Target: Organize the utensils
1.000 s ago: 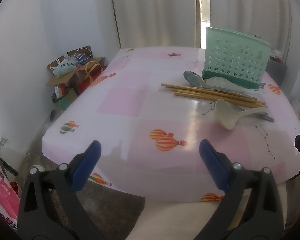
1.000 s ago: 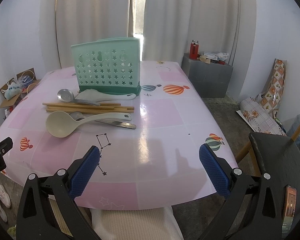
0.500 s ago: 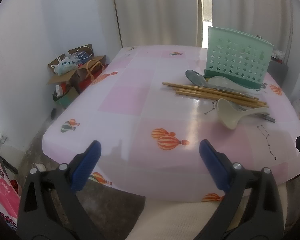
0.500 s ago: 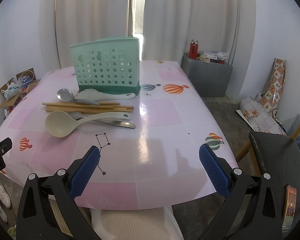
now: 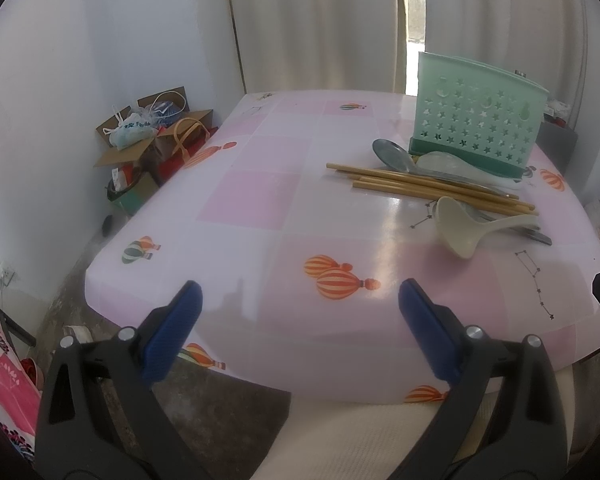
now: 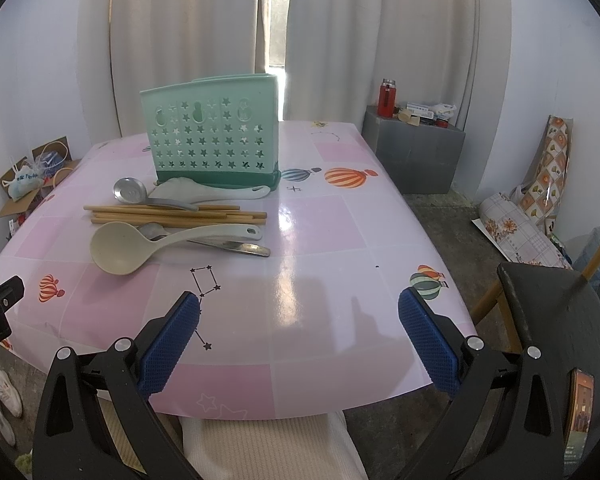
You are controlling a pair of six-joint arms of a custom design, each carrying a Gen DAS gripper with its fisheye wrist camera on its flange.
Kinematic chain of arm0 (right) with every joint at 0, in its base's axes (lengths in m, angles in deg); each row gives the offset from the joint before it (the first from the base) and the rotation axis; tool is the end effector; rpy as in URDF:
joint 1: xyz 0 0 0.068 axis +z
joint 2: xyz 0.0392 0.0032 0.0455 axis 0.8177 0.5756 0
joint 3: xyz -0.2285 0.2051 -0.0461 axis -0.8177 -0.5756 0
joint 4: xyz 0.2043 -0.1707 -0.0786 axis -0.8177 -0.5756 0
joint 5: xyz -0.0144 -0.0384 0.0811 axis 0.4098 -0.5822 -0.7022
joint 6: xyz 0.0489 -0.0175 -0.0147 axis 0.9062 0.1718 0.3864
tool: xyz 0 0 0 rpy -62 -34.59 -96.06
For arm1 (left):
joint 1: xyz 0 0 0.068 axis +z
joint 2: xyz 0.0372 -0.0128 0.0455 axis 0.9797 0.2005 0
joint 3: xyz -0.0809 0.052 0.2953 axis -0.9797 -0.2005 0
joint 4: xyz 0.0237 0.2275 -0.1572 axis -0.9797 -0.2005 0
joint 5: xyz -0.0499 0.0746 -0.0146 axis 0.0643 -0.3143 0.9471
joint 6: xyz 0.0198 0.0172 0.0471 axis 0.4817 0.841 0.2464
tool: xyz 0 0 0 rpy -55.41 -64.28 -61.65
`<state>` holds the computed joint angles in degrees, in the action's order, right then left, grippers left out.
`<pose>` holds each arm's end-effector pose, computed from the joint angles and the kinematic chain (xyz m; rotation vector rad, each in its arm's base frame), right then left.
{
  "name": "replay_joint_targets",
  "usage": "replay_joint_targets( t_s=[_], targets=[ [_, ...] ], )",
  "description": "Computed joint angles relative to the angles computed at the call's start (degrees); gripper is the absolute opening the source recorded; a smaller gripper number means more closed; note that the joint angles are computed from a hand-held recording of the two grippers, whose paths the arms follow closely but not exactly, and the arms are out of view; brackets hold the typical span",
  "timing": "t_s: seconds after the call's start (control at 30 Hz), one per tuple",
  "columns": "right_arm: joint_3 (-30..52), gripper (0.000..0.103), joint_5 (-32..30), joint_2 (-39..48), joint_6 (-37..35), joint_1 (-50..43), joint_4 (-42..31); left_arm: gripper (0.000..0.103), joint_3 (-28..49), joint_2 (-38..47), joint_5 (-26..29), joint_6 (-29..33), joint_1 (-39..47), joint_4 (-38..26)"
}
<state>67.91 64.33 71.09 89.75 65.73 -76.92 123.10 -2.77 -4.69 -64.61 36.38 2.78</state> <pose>0.2185 0.0374 0.2266 -0.0932 2.1691 -0.0066 0.1858 -0.1340 0.2272 -0.4320 2.2866 0.3216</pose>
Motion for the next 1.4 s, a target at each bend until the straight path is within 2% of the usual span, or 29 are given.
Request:
replay_joint_targets(
  t_s=[0.93,1.4],
  targets=[
    [0.6,0.097,2.7,0.9,0.7,2.4,0.6,0.095,0.3,0.3,0.3,-0.3,0.4,-0.4],
    [1.0,0.097,1.6,1.5,0.8,1.8,0.6,0.095,2.4,2.9,-0.6,-2.1,0.2,-3.5]
  ],
)
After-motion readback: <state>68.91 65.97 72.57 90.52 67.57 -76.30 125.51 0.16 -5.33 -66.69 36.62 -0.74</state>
